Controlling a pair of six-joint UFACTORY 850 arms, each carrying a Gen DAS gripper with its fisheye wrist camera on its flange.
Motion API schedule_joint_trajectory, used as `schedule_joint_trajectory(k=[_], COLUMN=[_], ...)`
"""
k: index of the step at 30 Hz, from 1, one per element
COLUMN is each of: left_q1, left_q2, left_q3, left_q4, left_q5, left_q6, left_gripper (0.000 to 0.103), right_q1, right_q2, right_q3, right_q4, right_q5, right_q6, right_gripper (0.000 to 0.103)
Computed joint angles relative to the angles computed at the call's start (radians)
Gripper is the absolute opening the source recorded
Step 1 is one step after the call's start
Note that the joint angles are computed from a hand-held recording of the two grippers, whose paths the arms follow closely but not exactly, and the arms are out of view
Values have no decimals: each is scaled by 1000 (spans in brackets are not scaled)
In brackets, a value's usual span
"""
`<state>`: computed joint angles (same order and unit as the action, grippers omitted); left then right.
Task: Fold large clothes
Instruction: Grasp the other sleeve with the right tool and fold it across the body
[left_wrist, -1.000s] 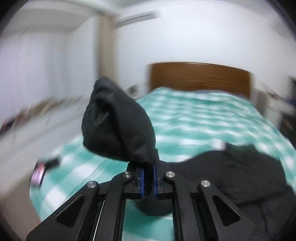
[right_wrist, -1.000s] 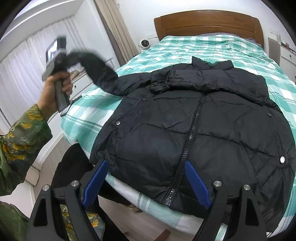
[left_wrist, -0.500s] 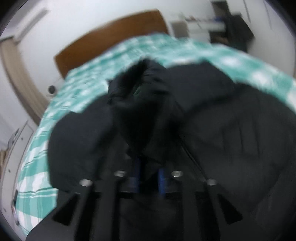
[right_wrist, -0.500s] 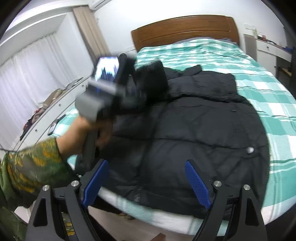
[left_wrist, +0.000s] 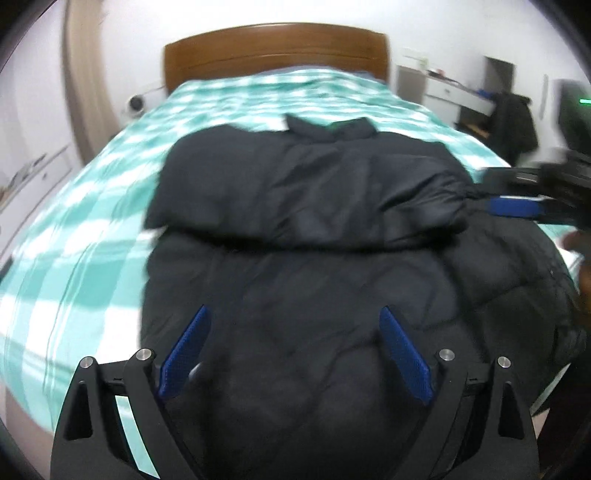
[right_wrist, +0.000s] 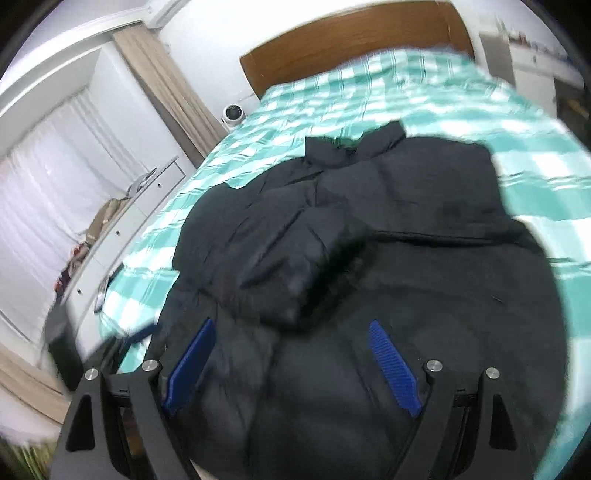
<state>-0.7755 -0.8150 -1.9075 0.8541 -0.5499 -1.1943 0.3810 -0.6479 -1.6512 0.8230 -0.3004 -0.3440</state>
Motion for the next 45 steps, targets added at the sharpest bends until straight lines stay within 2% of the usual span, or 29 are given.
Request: schedule_joint_trajectory(k=[1, 3, 4, 5, 6, 8, 11, 12, 15, 18, 21, 23, 27, 29, 30, 32, 35, 37, 38, 39, 40, 43, 45], left_q1=[3, 10, 12, 13, 14, 16, 26, 28, 31, 34, 38, 36, 39, 42, 42, 40, 42, 44, 45, 45, 45, 46, 49], left_q2=[17, 34, 38, 40, 40, 42, 50, 31, 36, 36, 42, 41, 34, 19, 8, -6, -16, -26, -35, -45, -51, -75, -98], left_q3=[30, 64, 73, 79, 87, 101, 124, 95, 100, 98, 107, 105, 94, 69, 50, 22, -7, -27, -43, -62, -73, -118, -160], left_q4=[9, 11, 10, 13, 22, 57, 71, 63, 61, 45, 34, 28, 2, -36, -55, -76, -108, -123, -131, -135, -137, -156, -186], left_q5=[1, -1, -4, -8, -8, -4, 33, 30, 37, 40, 50, 43, 40, 32, 19, -7, -22, -31, -40, -52, -58, -67, -70], left_q6=[-25, -53, -64, -79, -99, -158, -210, -200, -193, -183, -183, -173, -139, -97, -71, -30, 14, 34, 46, 56, 59, 77, 104], left_gripper=[93, 93, 93, 93, 93, 93, 93, 93, 93, 93, 93, 93, 93, 93, 93, 93, 93, 93, 93, 93, 93, 93, 93], right_q1=[-2, -3, 1, 7, 18, 29, 36, 33, 13, -24, -68, -87, -117, -127, -132, -147, -173, -178, -177, -174, -169, -150, -135], right_q2=[-52, -131, -157, -164, -161, -152, -126, -130, -168, -257, -390, -420, -398, -437, -460, -465, -411, -361, -339, -308, -274, -189, -173], right_q3=[-69, -173, -207, -217, -216, -213, -242, -276, -423, -617, -850, -883, -768, -776, -796, -748, -611, -526, -496, -459, -417, -318, -322], right_q4=[-73, -109, -138, -173, -248, -349, -504, -569, -771, -861, -907, -995, -1069, -1072, -1073, -1079, -983, -977, -982, -1015, -1064, -1270, -1276], right_q5=[-32, -79, -87, -75, -53, -42, -12, 0, -5, -51, -129, -154, -179, -278, -319, -346, -275, -202, -181, -157, -124, -16, 32], right_q6=[93, 156, 193, 230, 305, 389, 474, 507, 628, 691, 720, 785, 886, 895, 894, 926, 900, 918, 921, 940, 975, 1108, 1050], right_gripper=[87, 87, 88, 83, 56, 25, 17, 15, 15, 15, 14, 14, 14, 12, 8, 6, 3, 6, 20, 46, 56, 58, 58])
